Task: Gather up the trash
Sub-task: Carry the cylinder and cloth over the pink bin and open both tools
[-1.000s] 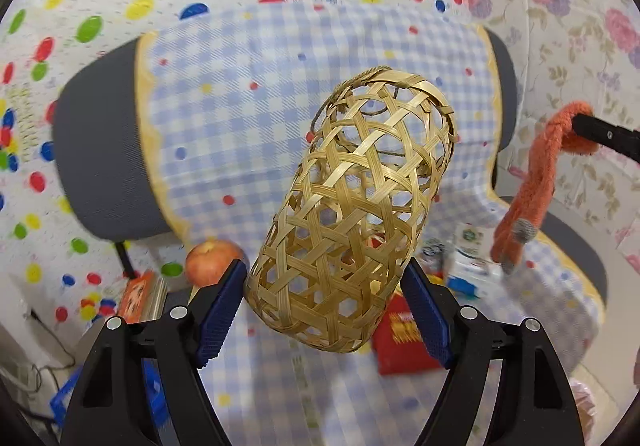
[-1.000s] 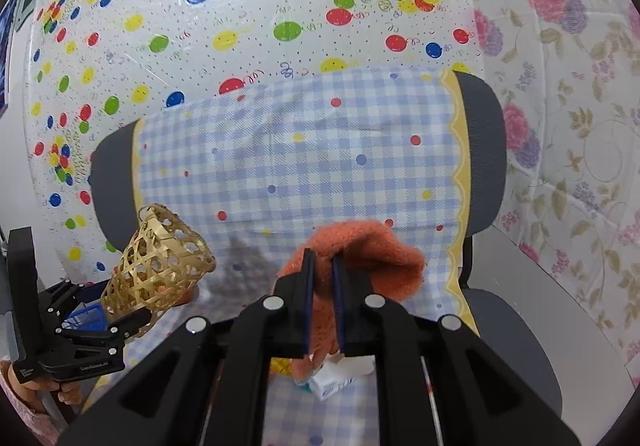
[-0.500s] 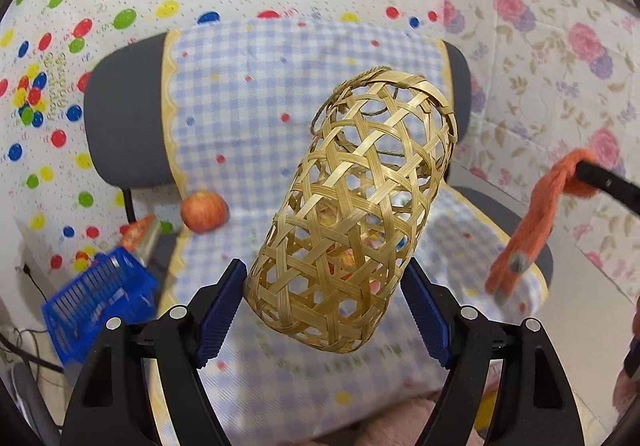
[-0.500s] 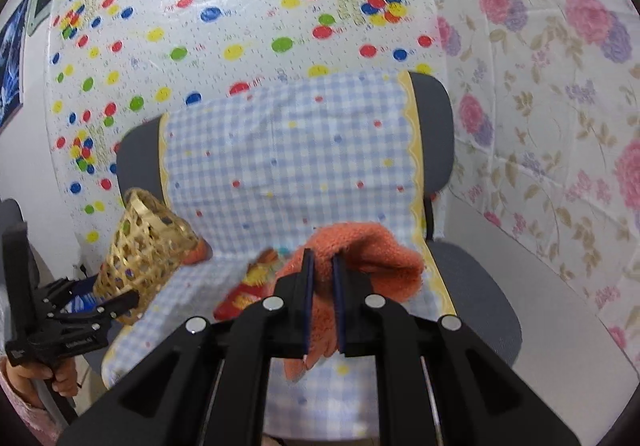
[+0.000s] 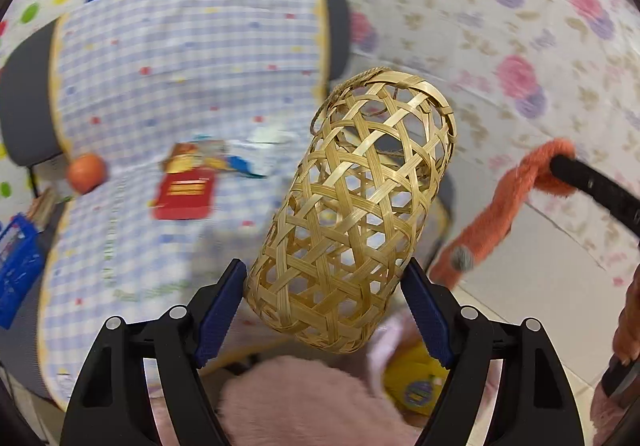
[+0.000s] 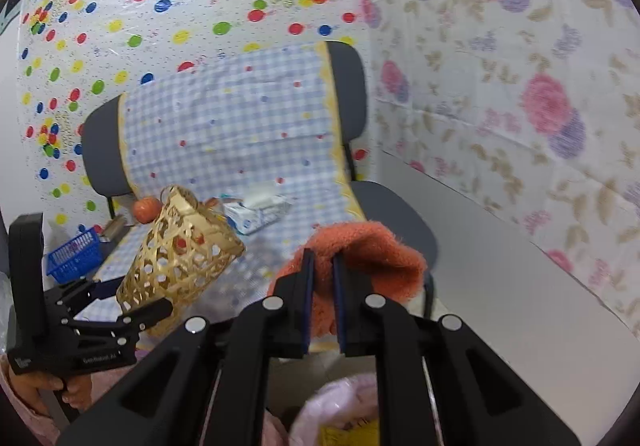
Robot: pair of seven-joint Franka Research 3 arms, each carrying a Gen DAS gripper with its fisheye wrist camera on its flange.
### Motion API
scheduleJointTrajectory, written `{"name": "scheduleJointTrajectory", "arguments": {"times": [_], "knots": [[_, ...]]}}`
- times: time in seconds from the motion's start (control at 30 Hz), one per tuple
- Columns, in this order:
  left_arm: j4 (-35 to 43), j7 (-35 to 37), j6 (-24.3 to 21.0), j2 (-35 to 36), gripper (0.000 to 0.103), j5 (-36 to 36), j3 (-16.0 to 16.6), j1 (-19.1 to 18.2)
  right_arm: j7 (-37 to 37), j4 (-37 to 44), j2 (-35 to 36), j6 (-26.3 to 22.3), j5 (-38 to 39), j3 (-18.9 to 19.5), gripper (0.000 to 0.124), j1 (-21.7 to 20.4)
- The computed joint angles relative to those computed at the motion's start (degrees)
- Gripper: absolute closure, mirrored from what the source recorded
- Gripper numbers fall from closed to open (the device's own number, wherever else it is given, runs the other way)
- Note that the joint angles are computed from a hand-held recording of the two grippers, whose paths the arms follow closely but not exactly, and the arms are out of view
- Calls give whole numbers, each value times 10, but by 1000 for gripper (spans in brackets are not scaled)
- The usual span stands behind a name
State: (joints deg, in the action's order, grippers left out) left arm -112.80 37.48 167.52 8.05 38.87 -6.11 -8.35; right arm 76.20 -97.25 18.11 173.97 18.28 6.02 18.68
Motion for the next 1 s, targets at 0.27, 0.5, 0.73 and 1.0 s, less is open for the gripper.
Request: {"name": "scheduleJointTrajectory", "arguments": {"times": [0.27,0.5,0.73,1.0], "knots": [[14,120,2,40,25,-86,-43,-23,215,-150,-80,18,-206,-156,114,100],[20,188,-25,66,25,-133,-55,-49,280,-217,-111,12,-274,-142,113,69],[47,221,-33,89,21,-152,-55,-66,223,-227,-103,23,-206,-69,112,-1],[49,195,-38,86,16,-143,-28,-80,192,-222,-93,19,-170,-69,84,0]]}}
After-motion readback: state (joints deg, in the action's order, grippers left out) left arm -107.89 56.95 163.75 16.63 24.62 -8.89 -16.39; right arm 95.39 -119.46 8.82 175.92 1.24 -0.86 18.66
